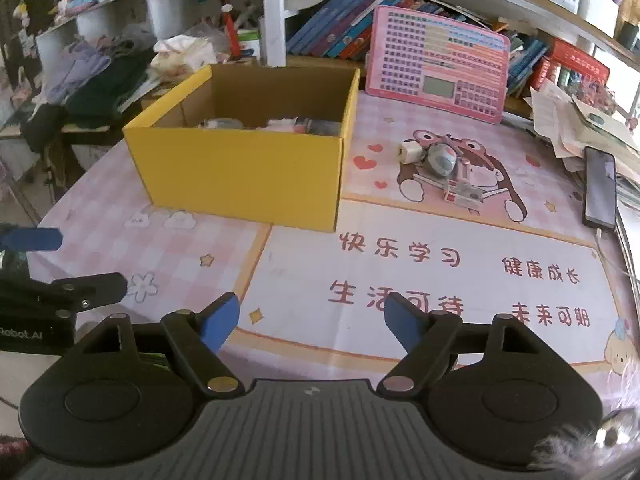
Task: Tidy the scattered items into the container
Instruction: 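Move both tools toward the grey toy, pink stapler and small box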
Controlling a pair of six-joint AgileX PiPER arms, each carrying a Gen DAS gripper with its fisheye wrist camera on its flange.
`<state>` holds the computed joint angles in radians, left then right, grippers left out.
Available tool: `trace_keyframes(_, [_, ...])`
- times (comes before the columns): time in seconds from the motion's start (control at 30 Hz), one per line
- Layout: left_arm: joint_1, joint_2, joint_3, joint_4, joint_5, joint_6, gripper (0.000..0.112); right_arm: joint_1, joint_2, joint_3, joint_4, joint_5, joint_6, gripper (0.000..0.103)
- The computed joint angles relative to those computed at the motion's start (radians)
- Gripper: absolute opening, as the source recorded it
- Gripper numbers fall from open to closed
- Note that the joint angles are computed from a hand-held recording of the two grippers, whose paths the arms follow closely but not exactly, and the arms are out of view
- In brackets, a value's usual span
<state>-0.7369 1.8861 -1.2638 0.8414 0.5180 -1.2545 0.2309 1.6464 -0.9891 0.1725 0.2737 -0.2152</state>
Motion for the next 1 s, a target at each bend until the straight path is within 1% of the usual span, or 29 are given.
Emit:
trace_keyframes(0.23, [-0.017, 0.006, -0.005, -0.023, 0.003, 0.040, 0.099, -0.009, 0.003, 0.011, 0.027, 0.005, -0.013, 0.081])
trace_keyframes(0.43, [-0.015, 0.012, -0.008, -0.056, -0.002, 0.059, 0.099, -0.011, -0.002, 0.021, 0.014, 0.020, 0.003, 0.081])
trace_keyframes(0.63, [-0.016, 0.056, -0.061, -0.169, 0.014, 0.181, 0.099, -0.031, -0.009, 0.038, -0.013, 0.035, 0.039, 0.082])
trace_keyframes(1.0, [-0.035, 0.136, -0.172, -0.319, 0.001, 0.378, 0.099, -0.099, -0.032, 0.082, -0.066, 0.056, 0.107, 0.082])
